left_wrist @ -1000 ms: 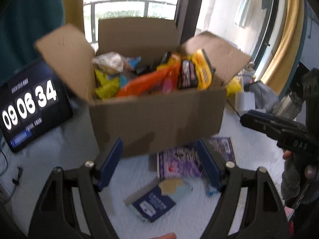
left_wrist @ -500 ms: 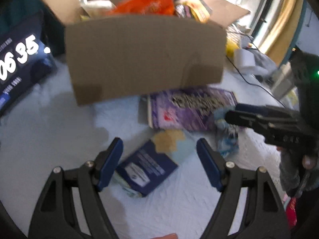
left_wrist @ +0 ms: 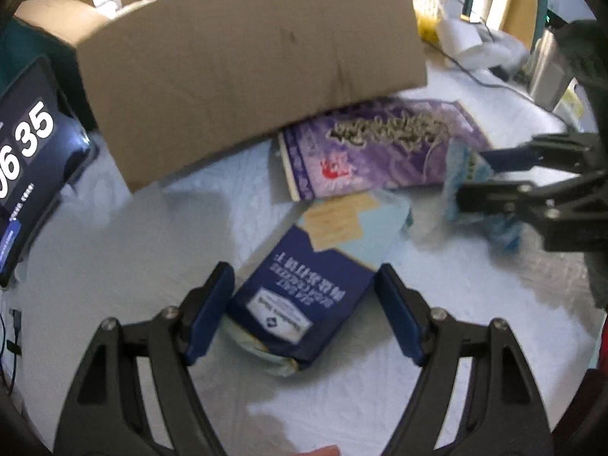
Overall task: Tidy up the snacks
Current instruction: 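Grasp the blue cracker box with the left gripper while the right grasps the blue-white pack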
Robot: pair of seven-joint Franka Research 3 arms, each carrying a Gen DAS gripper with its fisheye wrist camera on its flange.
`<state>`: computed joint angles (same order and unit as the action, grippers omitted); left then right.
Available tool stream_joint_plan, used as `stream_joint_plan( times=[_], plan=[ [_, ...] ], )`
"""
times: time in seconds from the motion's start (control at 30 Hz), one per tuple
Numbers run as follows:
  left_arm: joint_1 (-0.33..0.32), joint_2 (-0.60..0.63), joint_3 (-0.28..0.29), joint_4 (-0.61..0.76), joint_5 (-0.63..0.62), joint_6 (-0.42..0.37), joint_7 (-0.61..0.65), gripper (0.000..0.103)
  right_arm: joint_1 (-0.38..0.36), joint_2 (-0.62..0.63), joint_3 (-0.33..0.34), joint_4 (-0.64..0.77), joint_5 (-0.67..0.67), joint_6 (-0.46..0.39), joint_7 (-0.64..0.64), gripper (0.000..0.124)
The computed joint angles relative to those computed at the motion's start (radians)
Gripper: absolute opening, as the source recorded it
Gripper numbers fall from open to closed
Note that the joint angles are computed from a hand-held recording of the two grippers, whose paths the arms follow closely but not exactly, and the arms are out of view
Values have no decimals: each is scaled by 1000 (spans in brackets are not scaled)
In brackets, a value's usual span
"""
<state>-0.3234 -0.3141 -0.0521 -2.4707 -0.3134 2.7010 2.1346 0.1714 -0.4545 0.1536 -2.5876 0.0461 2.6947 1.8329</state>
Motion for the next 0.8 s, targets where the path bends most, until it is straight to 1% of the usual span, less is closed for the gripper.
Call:
stream_joint_plan(
  times=[0.03,0.17,0.23,0.27,0.3,0.33,0.37,0.4,0.47,0.5,0.67,0.8],
  plan=[
    [-12,1,12,0,-27,2,17,77,-3,-5,5,-5,-8,-2,1,55],
    [-23,5,31,12,-92,-19,55,76,-4,-22,27,-17,-47,-7,-5,55],
    [-23,4,36,19,-127,-29,68,71,-5,-23,38,-29,-71,13,-12,55],
    [-22,1,38,20,-143,-38,77,66,-2,-22,35,-33,-70,23,-16,55],
    [-24,-3,50,28,-172,-64,89,62,7,-22,25,-38,-58,32,-22,55],
    [-24,-9,55,29,-197,-83,101,60,16,-23,12,-43,-41,39,-29,54],
    [-22,-16,58,30,-218,-98,110,58,32,-24,-5,-49,-15,50,-44,42],
    [-17,-23,55,27,-229,-107,117,58,35,-24,-9,-54,-2,59,-49,41],
    [-7,-43,44,9,-234,-100,118,58,32,-32,-6,-64,11,79,-50,36],
    [-7,-52,46,2,-243,-97,123,57,37,-41,-12,-74,21,84,-60,32],
    [-11,-104,64,-20,-280,-107,133,56,33,-64,1,-71,36,85,-77,28],
    [-23,-155,85,-28,-303,-123,140,53,36,-102,-7,-69,47,78,-99,27]
  ],
)
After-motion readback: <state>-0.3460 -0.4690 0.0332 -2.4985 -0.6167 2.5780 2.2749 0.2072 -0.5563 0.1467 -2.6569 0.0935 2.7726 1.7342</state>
